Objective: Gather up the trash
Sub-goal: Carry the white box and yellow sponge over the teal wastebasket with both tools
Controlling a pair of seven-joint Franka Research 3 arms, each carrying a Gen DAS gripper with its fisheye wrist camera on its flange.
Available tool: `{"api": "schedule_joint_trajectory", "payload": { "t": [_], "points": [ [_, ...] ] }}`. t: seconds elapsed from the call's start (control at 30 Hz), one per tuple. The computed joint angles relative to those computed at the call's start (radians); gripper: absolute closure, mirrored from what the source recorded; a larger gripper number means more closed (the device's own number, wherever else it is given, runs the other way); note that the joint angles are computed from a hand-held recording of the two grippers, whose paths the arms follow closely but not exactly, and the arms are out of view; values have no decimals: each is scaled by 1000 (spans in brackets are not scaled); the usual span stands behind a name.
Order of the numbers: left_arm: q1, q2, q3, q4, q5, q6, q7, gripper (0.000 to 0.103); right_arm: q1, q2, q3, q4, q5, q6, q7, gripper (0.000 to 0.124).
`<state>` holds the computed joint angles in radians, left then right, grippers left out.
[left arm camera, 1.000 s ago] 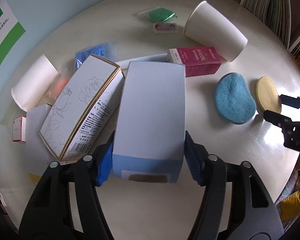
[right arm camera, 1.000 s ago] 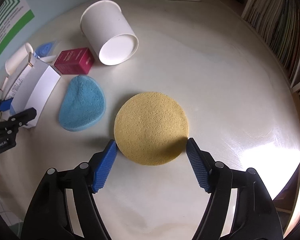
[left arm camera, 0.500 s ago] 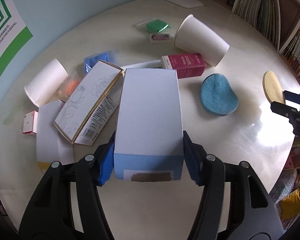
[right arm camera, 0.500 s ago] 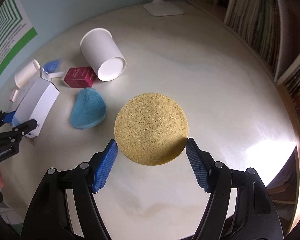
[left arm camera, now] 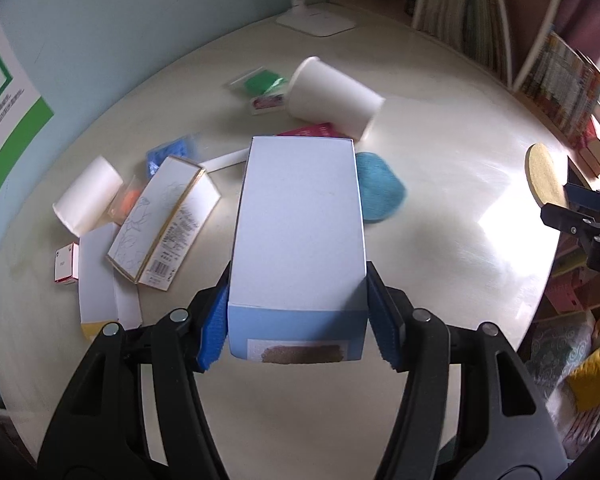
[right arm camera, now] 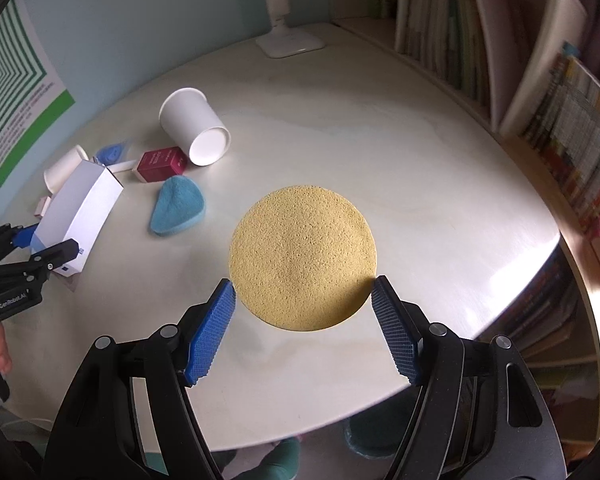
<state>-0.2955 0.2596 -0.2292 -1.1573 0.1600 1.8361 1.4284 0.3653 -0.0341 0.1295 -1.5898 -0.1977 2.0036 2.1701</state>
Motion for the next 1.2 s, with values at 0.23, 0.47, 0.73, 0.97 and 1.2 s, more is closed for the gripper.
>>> {"api": "schedule_joint_trajectory", "payload": {
  "t": [0.23, 0.47, 0.73, 0.97, 1.2],
  "points": [
    [-6, -27, -23, -38, -48, 24, 71, 45, -19, -123, 21, -131, -12, -1, 109, 53],
    [-19, -55, -45, -84, -102, 29, 186, 45, -50, -246, 71, -241, -33, -38, 242, 53],
    [-53, -80, -76, -124, -172, 12, 331, 45, -87, -422, 130, -374, -17, -147, 401, 53],
    [-140, -73, -112, -132, -158, -1, 332, 46, -114, -641, 119, -573, 65, -156, 406, 53],
    [-259, -5, -149, -96, -120, -47, 250, 45, -173, -876, 78, -762, 147, -192, 323, 53]
  ]
}}
